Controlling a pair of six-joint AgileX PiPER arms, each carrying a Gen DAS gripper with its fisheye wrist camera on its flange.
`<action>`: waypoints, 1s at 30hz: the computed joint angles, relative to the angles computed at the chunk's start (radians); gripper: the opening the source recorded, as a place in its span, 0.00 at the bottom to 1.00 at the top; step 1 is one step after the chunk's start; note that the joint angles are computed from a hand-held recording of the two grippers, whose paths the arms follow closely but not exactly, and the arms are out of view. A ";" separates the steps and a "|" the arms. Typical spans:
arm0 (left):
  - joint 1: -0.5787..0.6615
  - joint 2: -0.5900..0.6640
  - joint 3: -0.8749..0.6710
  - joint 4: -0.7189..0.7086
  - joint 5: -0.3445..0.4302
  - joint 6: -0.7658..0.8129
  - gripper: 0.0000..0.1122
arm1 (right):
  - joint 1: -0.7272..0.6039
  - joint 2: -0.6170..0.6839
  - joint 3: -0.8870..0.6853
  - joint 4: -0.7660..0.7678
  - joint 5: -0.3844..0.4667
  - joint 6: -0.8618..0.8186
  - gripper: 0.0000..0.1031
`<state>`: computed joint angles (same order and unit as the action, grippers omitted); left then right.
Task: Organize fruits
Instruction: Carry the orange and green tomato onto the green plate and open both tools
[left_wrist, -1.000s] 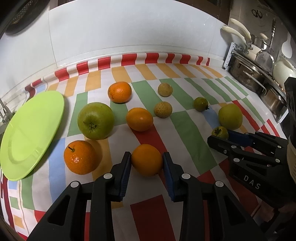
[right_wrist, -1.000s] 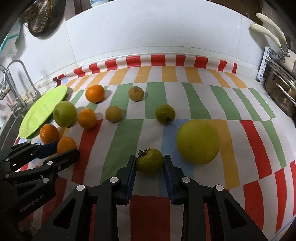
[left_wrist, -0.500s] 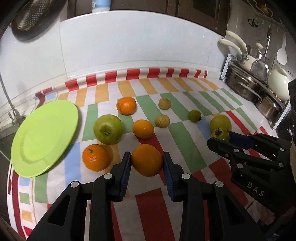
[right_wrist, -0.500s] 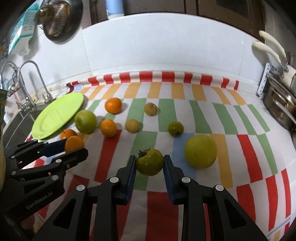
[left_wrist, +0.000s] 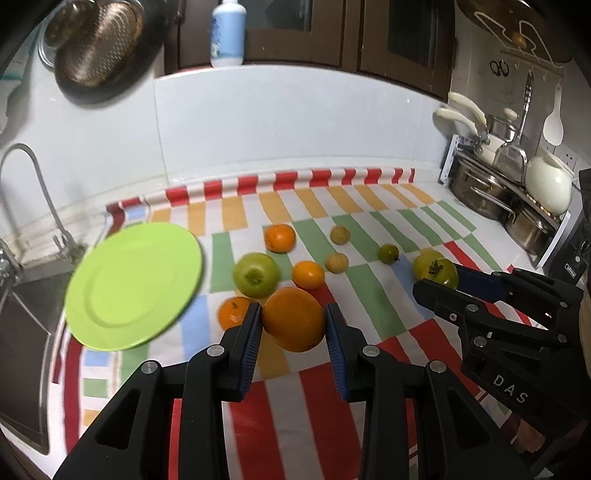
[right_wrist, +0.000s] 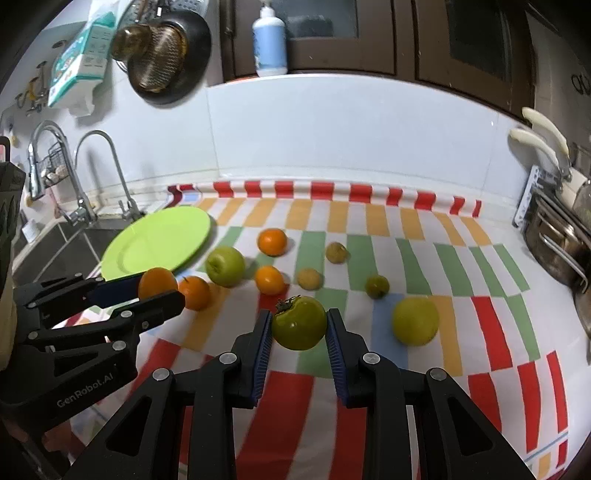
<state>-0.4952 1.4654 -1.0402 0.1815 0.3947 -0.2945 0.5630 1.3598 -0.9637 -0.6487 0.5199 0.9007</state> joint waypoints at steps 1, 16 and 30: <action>0.008 -0.014 0.005 -0.004 0.001 0.008 0.30 | 0.011 -0.001 -0.004 -0.012 0.004 0.012 0.29; 0.204 -0.100 0.002 -0.217 0.029 0.323 0.30 | 0.180 0.097 -0.196 -0.161 0.069 0.136 0.29; 0.455 0.008 -0.132 -0.500 0.103 0.715 0.30 | 0.236 0.336 -0.513 -0.157 0.117 0.078 0.29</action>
<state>-0.0398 1.4739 -1.1718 -0.3189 0.4975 0.4206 0.7994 1.6962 -1.4766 -0.8055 0.6365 0.9791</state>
